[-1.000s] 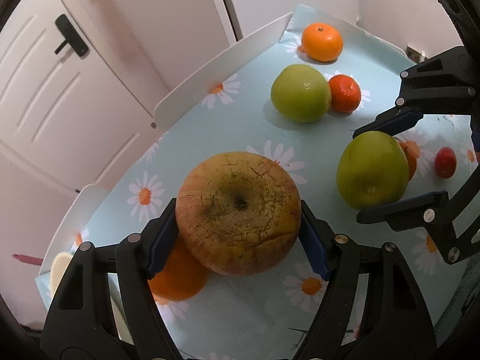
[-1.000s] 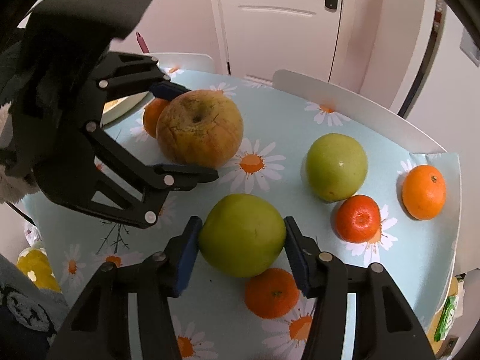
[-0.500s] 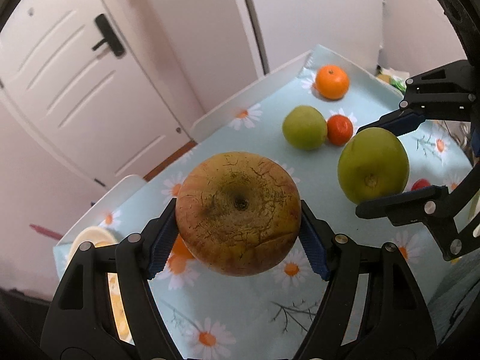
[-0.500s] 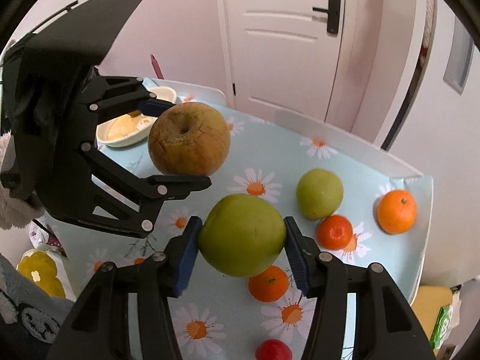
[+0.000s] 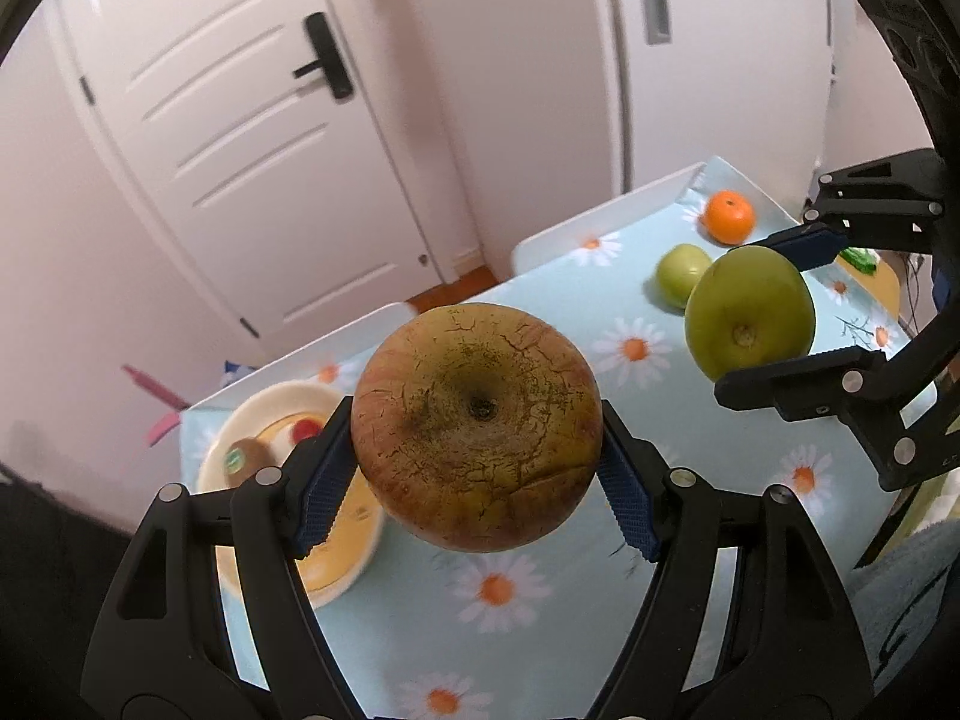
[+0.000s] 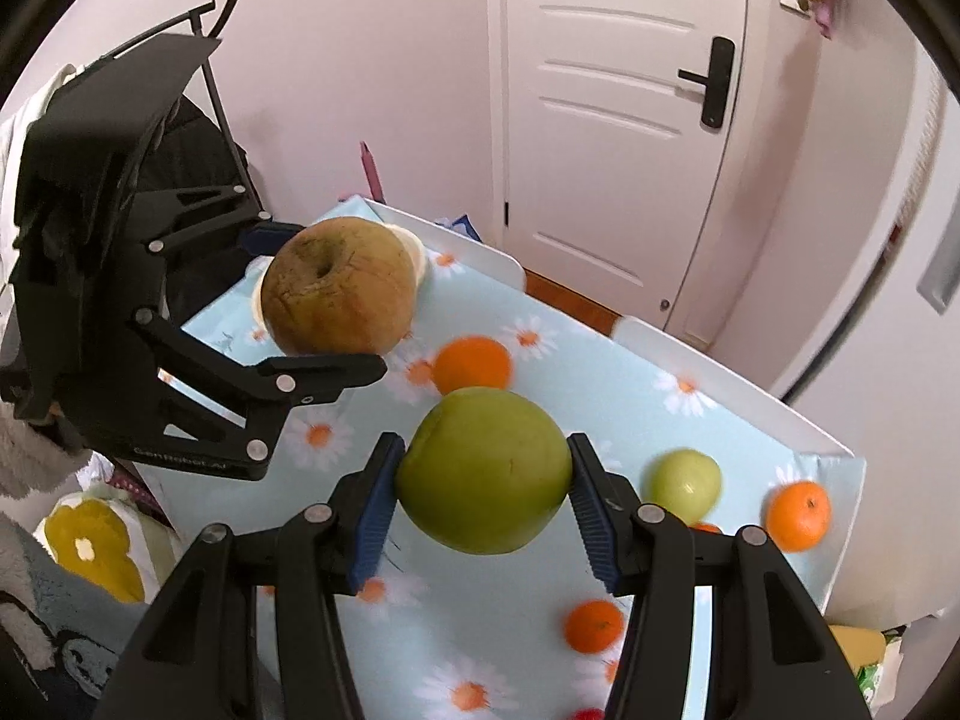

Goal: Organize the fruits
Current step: 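Carry both apples to the bowl and release the wrinkled apple from the left tool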

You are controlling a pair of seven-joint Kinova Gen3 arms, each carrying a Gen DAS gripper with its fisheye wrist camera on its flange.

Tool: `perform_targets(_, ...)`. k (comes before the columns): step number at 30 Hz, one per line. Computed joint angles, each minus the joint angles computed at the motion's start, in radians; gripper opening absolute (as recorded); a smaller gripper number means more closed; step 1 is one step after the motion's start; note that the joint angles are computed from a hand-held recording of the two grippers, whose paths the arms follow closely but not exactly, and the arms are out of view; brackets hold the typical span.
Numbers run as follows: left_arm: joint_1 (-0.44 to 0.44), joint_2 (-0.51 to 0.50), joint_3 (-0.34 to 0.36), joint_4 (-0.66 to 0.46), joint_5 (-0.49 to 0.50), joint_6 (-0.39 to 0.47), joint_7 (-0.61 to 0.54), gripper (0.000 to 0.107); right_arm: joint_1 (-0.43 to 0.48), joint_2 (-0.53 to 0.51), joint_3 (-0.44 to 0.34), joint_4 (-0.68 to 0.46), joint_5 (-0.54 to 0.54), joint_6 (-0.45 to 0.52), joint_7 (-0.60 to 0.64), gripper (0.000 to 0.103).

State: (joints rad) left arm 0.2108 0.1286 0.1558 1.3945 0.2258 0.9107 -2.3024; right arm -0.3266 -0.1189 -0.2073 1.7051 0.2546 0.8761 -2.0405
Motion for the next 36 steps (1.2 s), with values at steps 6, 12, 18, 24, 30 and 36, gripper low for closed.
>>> perform_targets(6,-0.086,0.001,-0.037,-0.016,0.061,0.019,-0.084,0.079,-0.058,0.096,-0.031,-0.105,0.081,0.020,-0.125,0.050)
perform_targets(12,-0.159,0.033,-0.062,-0.038,0.099,0.025,-0.116,0.079,-0.149,0.204,0.000,-0.217,0.120,0.050,-0.241,0.050)
perform_targets(18,-0.210,0.087,-0.072,-0.075,0.096,0.030,-0.090,0.079,-0.224,0.310,0.050,-0.332,0.136,0.071,-0.274,0.050)
perform_targets(24,-0.228,0.151,-0.072,-0.102,0.059,0.010,-0.043,0.079,-0.269,0.383,0.093,-0.402,0.138,0.082,-0.293,0.050)
perform_targets(30,-0.262,0.216,-0.051,-0.133,0.054,0.023,-0.087,0.079,-0.277,0.451,0.124,-0.454,0.104,0.081,-0.299,0.050)
perform_targets(36,-0.302,0.255,-0.013,-0.116,0.099,0.022,-0.213,0.079,-0.283,0.502,0.150,-0.487,0.088,0.084,-0.301,0.050)
